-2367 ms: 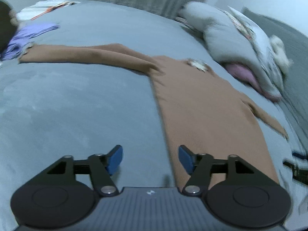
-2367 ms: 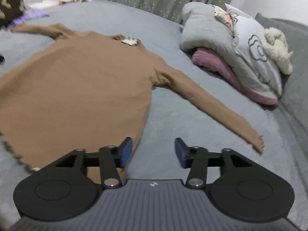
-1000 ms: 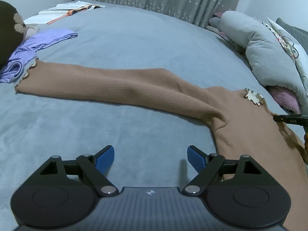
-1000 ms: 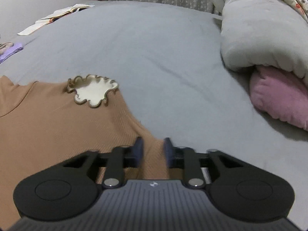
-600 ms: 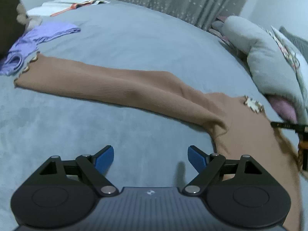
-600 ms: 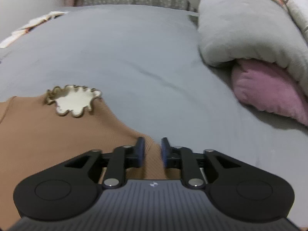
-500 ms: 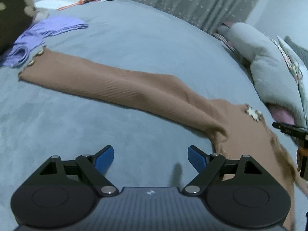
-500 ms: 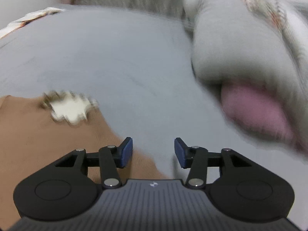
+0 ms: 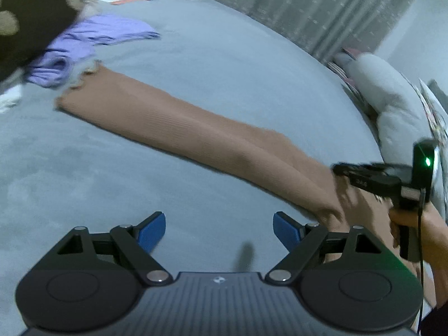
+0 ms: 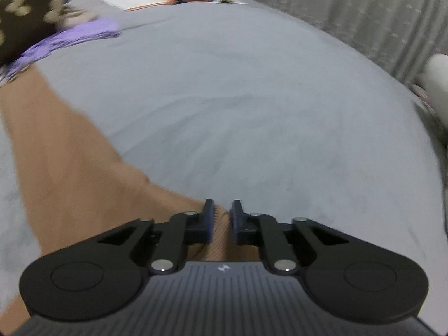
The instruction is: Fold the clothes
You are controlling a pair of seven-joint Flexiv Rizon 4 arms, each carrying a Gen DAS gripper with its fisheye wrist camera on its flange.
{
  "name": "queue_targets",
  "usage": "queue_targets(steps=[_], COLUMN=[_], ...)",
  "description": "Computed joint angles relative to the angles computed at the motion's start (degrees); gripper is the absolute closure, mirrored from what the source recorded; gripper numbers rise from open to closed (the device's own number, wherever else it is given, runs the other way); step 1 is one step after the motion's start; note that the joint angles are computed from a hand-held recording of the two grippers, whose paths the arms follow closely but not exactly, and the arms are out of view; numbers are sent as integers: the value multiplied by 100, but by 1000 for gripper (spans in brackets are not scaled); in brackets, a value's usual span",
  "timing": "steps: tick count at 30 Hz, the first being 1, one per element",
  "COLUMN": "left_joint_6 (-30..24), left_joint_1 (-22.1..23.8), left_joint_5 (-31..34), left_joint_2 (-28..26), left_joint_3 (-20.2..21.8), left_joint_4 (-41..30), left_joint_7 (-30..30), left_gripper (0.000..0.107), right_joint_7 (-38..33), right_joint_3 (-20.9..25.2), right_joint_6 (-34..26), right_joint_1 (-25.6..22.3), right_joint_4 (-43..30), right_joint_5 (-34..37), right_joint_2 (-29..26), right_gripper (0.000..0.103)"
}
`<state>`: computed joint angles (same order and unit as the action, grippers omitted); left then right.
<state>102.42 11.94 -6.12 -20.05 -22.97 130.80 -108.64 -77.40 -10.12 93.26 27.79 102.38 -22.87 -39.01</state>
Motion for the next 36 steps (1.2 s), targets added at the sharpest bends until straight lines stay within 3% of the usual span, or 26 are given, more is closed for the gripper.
queue_targets(steps=[3, 4, 6, 8, 9, 11, 12, 14, 18, 20, 22, 24, 28, 30, 31, 33, 34, 35, 36], left_joint_6=[-18, 4, 94, 197, 270, 519, 610, 697, 857, 953, 995, 940, 1044, 1050, 1045, 1023, 1028, 1074, 1124], left_joint_1=[-282, -289, -390, -603, -557, -135, -56, -349, -937, -1090, -1213, -909, -63, -32, -61, -218, -314, -354, -308], left_joint_5=[-189, -246, -392, -511, -491, -248, -139, -119, -248, -366, -510, -399, -13, 13, 27, 4, -16, 4, 61], left_joint_2=[113, 125, 119, 47, -5, -146, -213, -343, -638, -726, -759, -720, -711, -698, -694, -706, -728, -772, -811], left_joint_3=[595, 699, 1022, 1485, 1537, 1273, 1251, 1593, 2206, 2325, 2385, 2084, 1391, 1405, 1437, 1587, 1673, 1704, 1656], left_joint_4=[28, 46, 69, 45, 36, 15, -25, -178, -465, -507, -525, -523, -434, -412, -421, -464, -492, -520, -536], left_joint_7=[-90, -134, -277, -350, -357, -374, -366, -220, 260, 380, 450, 410, -36, -177, -203, -176, -135, -101, -102], left_gripper=[22, 22, 22, 22, 22, 22, 22, 22, 21, 19, 19, 21, 30, 33, 33, 33, 32, 27, 23], right_joint_7=[378, 270, 139, 961, 1537, 1695, 1335, -191, -1290, -1767, -1639, -1515, -1769, -1717, -1751, -1795, -1727, -1737, -1695], right_joint_3=[-1400, -1867, -2757, -3046, -2910, -2494, -2279, -2116, -2407, -2695, -2718, -2504, -2042, -1455, -1158, -493, -389, -454, -706], right_joint_6=[263, 276, 449, 917, 1376, 1838, 1950, 2291, 2759, 2406, 2072, 1817, 1635, 1132, 1188, 1348, 1471, 1606, 1759], right_joint_1=[1199, 1599, 2315, 2469, 2333, 2093, 2102, 2600, 3471, 3988, 4042, 3945, 3758, 3171, 2894, 2279, 2206, 2293, 2539], right_joint_4=[139, 117, 60, 292, 516, 775, 924, 1357, 1943, 1830, 1607, 1463, 1414, 1386, 1405, 1452, 1482, 1493, 1525], right_joint_5=[484, 729, 1424, 1043, 541, 134, 310, 1274, 1595, 1998, 2126, 2344, 2725, 2285, 2145, 1888, 1920, 2143, 2405], right_joint_2=[-165, -307, -714, -728, -547, -242, -88, 91, 48, -273, -428, -253, 127, 368, 443, 589, 642, 638, 603], right_gripper=[96, 103, 103, 98, 95, 76, 73, 69, 70, 76, 93, 101, 101, 98, 94, 63, 36, 21, 18])
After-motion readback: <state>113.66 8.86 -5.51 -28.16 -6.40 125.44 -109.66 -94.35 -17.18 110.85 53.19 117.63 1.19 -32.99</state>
